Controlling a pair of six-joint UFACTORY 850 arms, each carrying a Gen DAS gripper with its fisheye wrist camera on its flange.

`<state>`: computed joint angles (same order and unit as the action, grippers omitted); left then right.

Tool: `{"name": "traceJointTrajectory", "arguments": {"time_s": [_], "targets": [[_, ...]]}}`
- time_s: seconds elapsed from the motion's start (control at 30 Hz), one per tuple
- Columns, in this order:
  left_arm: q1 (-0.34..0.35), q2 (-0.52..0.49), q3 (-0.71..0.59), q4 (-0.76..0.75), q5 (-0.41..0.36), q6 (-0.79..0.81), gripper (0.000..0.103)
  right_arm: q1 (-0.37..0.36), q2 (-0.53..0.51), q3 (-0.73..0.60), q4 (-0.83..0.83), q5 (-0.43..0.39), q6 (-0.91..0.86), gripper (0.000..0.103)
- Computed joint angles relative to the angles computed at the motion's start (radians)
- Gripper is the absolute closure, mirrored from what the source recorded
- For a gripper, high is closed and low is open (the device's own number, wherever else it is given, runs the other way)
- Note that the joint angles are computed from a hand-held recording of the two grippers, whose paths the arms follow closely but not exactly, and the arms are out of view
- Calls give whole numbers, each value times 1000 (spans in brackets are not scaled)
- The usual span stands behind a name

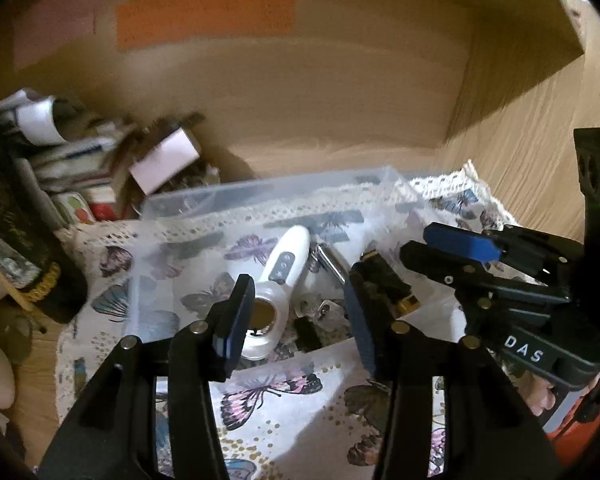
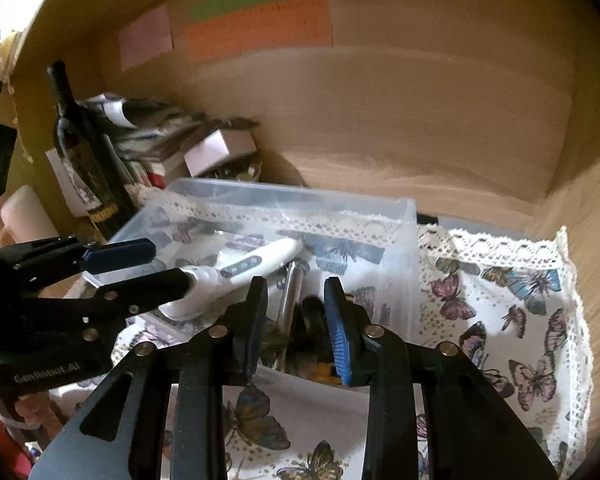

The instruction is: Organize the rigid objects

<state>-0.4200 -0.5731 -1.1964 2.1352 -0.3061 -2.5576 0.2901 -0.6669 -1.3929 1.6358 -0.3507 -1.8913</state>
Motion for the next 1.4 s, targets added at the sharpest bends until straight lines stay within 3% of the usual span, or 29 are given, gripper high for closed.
{"name": "traceJointTrajectory", "arguments": {"time_s": [0.23,0.6,0.73,0.8,1.4], "targets": [[-35,109,114,88,-122,-111,47,-6,109,115,283,-37,-291,68],[-132,289,311,116,-393,-178,22,-33,310,337,628,-186,-638,21],[-186,332,359,75,-508,-167,4,-43,363,391,689,-238,-697,16],[-204,346,376,62,-550,-169,2,-44,385,416,719,-258,-721,8],[-238,369,405,31,-582,-166,1,-46,442,492,794,-302,-778,0]]}}
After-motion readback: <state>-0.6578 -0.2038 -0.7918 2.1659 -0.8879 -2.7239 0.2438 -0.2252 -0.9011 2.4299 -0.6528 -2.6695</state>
